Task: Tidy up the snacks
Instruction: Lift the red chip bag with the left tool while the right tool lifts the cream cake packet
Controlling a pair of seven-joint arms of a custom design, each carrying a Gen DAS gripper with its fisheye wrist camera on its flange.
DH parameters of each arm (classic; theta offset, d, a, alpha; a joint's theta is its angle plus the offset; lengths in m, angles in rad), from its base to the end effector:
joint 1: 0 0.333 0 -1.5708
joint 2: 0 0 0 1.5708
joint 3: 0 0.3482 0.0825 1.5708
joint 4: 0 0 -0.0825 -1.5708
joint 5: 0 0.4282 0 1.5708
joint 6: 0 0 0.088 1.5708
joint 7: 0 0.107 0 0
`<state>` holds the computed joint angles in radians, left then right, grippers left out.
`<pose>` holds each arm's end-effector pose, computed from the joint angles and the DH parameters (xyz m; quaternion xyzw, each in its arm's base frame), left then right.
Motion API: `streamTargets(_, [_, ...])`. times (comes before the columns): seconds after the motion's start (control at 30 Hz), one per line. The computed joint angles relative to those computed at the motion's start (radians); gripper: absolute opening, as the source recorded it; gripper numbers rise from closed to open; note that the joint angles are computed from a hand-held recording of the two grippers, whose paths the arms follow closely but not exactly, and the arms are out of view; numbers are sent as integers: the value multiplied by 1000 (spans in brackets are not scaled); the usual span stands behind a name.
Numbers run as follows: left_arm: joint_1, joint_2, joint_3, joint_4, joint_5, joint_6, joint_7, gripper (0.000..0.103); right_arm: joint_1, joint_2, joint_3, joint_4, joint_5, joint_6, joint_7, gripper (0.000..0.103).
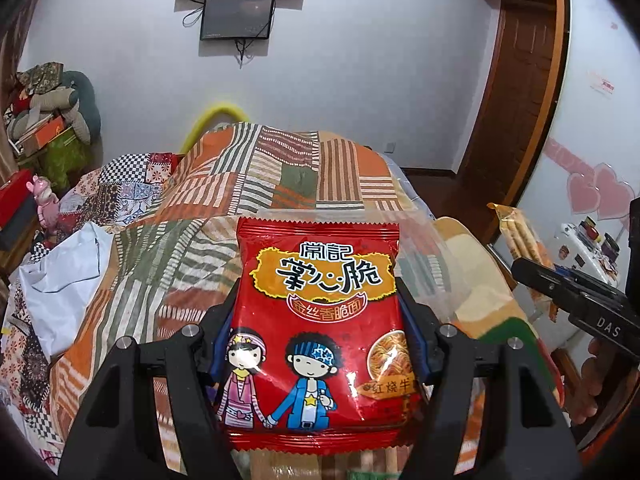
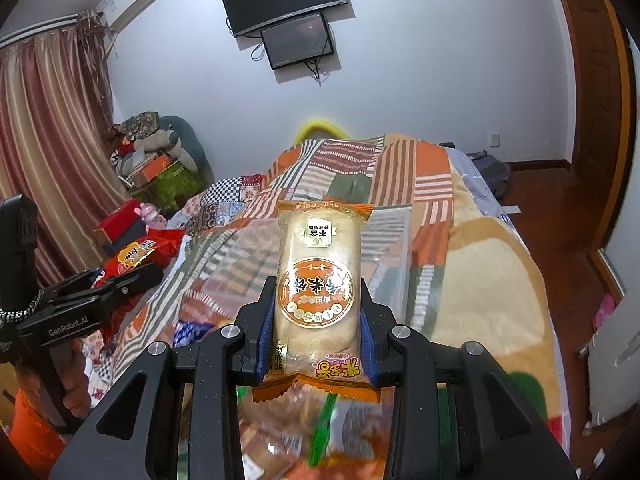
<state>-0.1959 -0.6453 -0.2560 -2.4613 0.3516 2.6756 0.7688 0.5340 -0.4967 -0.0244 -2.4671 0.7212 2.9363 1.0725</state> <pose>0.3785 -0.2206 0.6200 -0.6600 0.6065 -0.3498 0.2722 0.4275 0.1885 0.5841 -0.7192 0.4930 -0.1409 0.4690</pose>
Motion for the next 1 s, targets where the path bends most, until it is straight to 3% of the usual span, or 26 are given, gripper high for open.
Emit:
streamTargets(0.3, [36, 153, 18, 85, 6, 22, 10, 67, -24, 116, 5, 96, 5, -29, 2, 32])
streamTargets(0.67, [49, 343, 24, 215, 32, -36, 42, 67, -118, 233, 58, 191, -70, -145, 66, 32])
streamTargets(1.0, [9, 447, 68, 269, -116, -60, 157, 67, -169, 293, 95, 243, -166, -262, 131, 32])
